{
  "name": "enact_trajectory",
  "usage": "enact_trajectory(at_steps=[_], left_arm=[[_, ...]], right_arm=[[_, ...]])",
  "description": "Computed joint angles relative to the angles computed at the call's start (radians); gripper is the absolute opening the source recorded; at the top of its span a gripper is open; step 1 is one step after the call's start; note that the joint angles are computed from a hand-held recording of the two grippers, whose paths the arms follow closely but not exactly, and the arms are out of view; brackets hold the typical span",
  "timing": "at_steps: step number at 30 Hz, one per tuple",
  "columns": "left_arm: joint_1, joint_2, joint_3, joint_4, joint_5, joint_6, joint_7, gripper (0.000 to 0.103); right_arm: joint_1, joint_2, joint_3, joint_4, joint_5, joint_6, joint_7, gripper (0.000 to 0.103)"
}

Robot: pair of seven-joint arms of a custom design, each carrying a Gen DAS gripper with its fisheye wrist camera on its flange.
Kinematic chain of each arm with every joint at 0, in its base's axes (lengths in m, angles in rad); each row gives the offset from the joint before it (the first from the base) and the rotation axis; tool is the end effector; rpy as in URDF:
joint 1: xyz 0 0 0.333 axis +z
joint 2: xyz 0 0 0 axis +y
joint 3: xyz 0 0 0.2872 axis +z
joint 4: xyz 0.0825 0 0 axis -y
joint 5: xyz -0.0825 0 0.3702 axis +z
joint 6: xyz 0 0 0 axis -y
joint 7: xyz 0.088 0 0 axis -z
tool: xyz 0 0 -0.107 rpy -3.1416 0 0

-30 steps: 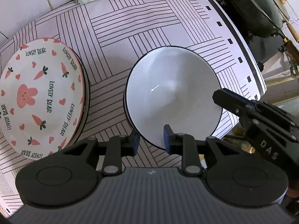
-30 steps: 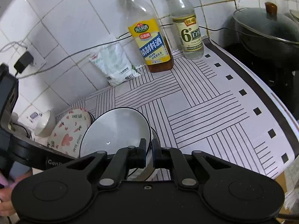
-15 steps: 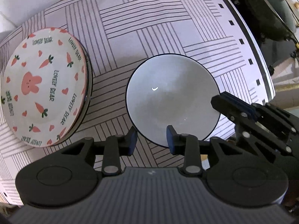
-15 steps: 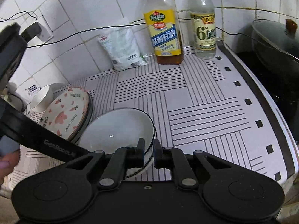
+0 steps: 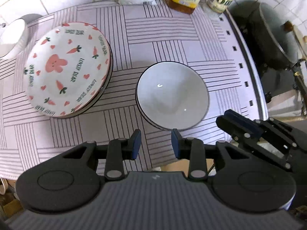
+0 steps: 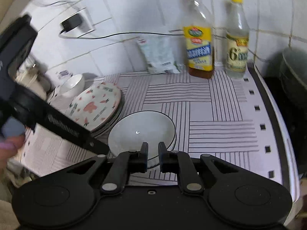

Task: Organize plates and bowls
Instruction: 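Open both grippers and withdraw from the stacked bowls, then move both grippers to the small white bowl by the rice cooker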

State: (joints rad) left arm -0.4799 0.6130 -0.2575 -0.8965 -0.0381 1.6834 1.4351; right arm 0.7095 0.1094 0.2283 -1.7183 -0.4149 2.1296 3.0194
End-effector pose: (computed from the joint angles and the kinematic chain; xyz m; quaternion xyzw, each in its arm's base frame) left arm 0.5559 -0.4248 0.5446 0.4879 -0.8629 0.1214 0.0516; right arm 0.3788 0.4769 0.5240 -0.5582 0.7966 -0.1035 0.2075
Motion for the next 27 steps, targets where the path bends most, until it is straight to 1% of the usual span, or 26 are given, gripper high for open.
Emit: enact_trajectory(at_steps=[2, 5, 7, 9, 13, 15, 16, 17, 18, 20, 22, 24, 27], left_arm=[[0.013, -0.064, -0.003, -0.085, -0.011, 0.042, -0.009, 0.032], [0.041, -0.168, -0.010, -0.214, -0.031, 0.105, -0.011, 0.033], [0.056, -0.228, -0.014, -0.285, -0.041, 0.138, -0.015, 0.034], [0.071, -0.279, -0.016, -0.341, -0.052, 0.162, -0.023, 0.034], [0.099, -0.365, -0.015, -0.430, -0.065, 0.190, -0.040, 0.036], [0.115, -0.415, -0.012, -0.483, -0.074, 0.208, -0.045, 0.041], [0.123, -0.437, -0.011, -0.507, -0.078, 0.217, -0.044, 0.041], [0.130, -0.458, -0.008, -0.530, -0.078, 0.225, -0.043, 0.041], [0.138, -0.477, -0.006, -0.550, -0.078, 0.231, -0.041, 0.042], [0.157, -0.509, 0.001, -0.586, -0.089, 0.240, -0.031, 0.044], [0.179, -0.540, 0.011, -0.623, -0.113, 0.251, -0.015, 0.046], [0.198, -0.568, 0.019, -0.659, -0.129, 0.278, 0.019, 0.050], [0.227, -0.601, 0.036, -0.703, -0.161, 0.334, 0.043, 0.053]], right_arm=[[0.004, 0.001, 0.006, 0.022, 0.003, -0.020, -0.047, 0.016], [0.008, -0.005, 0.010, 0.040, 0.012, -0.025, -0.093, 0.016], [0.013, -0.003, 0.013, 0.060, 0.009, -0.034, -0.120, 0.019], [0.017, 0.001, 0.015, 0.082, 0.004, -0.042, -0.151, 0.029], [0.029, 0.012, 0.016, 0.130, -0.001, -0.055, -0.214, 0.034], [0.033, 0.017, 0.016, 0.148, 0.001, -0.052, -0.242, 0.044], [0.035, 0.020, 0.015, 0.157, 0.003, -0.050, -0.255, 0.046], [0.037, 0.027, 0.015, 0.170, 0.009, -0.050, -0.272, 0.051], [0.039, 0.037, 0.014, 0.186, 0.016, -0.054, -0.288, 0.054], [0.042, 0.061, 0.011, 0.224, 0.036, -0.057, -0.318, 0.057], [0.044, 0.080, 0.003, 0.251, 0.062, -0.033, -0.318, 0.061], [0.035, 0.088, -0.007, 0.257, 0.105, 0.037, -0.304, 0.071], [0.032, 0.124, -0.026, 0.290, 0.114, 0.137, -0.258, 0.074]])
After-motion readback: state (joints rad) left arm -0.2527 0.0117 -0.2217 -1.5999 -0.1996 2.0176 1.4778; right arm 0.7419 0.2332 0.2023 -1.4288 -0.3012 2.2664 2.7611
